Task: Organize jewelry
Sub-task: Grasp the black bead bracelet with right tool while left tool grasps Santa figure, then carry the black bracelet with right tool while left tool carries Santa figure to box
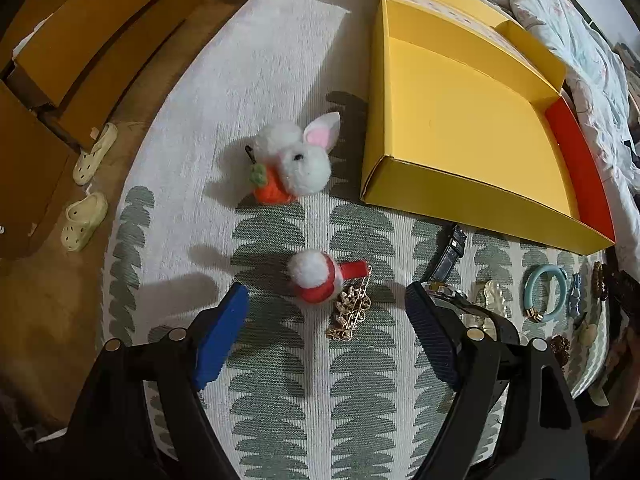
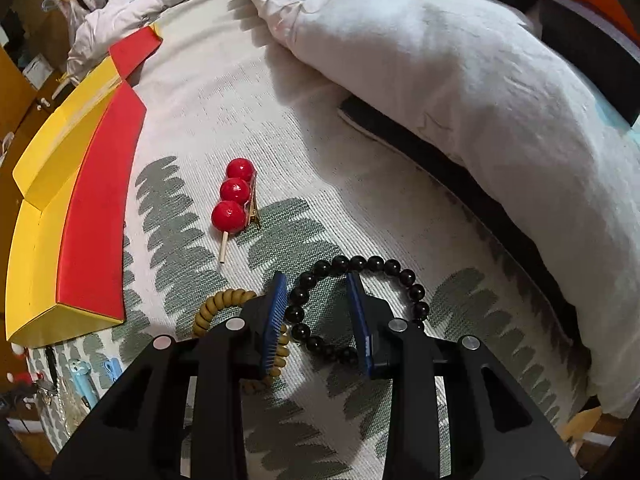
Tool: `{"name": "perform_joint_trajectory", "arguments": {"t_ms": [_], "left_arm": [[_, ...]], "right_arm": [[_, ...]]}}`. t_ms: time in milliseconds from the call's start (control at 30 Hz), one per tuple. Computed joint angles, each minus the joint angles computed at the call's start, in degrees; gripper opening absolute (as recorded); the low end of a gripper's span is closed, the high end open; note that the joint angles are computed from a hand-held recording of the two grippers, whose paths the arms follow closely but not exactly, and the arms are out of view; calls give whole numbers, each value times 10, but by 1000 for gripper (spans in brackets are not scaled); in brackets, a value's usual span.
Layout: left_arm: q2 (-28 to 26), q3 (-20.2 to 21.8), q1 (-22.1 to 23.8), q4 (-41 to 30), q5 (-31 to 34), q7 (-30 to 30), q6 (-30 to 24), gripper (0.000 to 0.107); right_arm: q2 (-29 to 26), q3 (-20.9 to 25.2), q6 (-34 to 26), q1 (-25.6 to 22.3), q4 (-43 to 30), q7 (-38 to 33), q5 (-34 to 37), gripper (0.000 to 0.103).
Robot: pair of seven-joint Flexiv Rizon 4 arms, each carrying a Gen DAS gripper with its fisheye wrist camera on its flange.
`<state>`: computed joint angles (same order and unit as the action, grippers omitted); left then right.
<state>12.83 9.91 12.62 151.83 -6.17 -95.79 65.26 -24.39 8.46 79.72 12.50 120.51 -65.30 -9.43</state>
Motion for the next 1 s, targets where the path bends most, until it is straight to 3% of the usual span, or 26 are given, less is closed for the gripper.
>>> {"name": "perform_joint_trajectory", "arguments": {"t_ms": [67,267,400,567,633,1000], "left_arm": [[1,-1,0,0,3,-1,1,80],[-9,-1,-10,0,-20,12,-1,64],[-15,3,-14,2,-41,26,0,38],[-21,3,-19,3,-61,43,7,28],[-25,0,-14,0,-48,36,12,19],[-12,4,-24,11,-69,52,35,9]], "right_arm": [[-1,-21,-1,20,5,13,-19,31],[4,-70,11,63,25,59,-85,21],[5,-79,15,69,33,76,-109,14],[4,-65,17,55,33,77,-107,11],[3,-58,18,49,31,73,-103,10],[19,-18,38,5,38,39,-55,10]]}}
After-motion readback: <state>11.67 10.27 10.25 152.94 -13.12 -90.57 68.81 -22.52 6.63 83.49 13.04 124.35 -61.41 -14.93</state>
